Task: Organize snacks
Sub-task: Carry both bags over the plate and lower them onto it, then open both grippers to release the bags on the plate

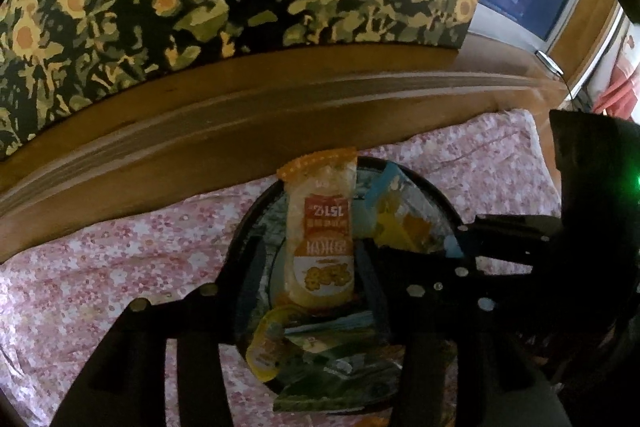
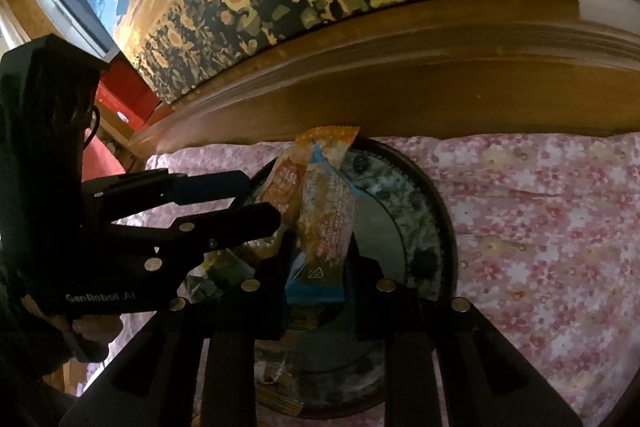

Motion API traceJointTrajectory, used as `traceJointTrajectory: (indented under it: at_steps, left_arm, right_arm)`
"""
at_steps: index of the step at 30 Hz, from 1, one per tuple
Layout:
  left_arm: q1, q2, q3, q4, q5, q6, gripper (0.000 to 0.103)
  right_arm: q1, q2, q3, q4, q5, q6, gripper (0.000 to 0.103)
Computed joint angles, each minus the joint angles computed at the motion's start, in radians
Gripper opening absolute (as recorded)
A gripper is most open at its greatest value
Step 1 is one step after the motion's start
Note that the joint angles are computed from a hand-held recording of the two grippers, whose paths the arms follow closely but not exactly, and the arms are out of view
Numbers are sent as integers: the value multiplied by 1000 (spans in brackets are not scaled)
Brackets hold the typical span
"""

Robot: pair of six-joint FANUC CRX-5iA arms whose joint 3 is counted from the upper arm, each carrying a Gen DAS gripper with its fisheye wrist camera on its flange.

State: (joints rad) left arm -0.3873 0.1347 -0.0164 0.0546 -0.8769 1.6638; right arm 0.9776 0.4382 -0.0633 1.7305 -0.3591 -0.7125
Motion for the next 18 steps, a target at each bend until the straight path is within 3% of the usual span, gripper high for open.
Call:
traceJointTrajectory:
  at_steps: [4, 8, 10, 18]
  left_arm:
    - [-4, -2, 11, -16, -8, 13, 67]
    - [-3, -12, 5, -4, -10, 6, 72]
    - [-1, -13, 6, -2, -20, 7, 72]
    - [31, -74, -49, 28, 2, 7, 79]
  right_arm:
    - [11, 4, 10, -51, -7, 51, 24]
    - [30, 12, 31, -149, -22, 146, 27]
    - [43, 23, 52, -212, -37, 200, 35]
    - [54, 5, 31, -195, -87, 171, 67]
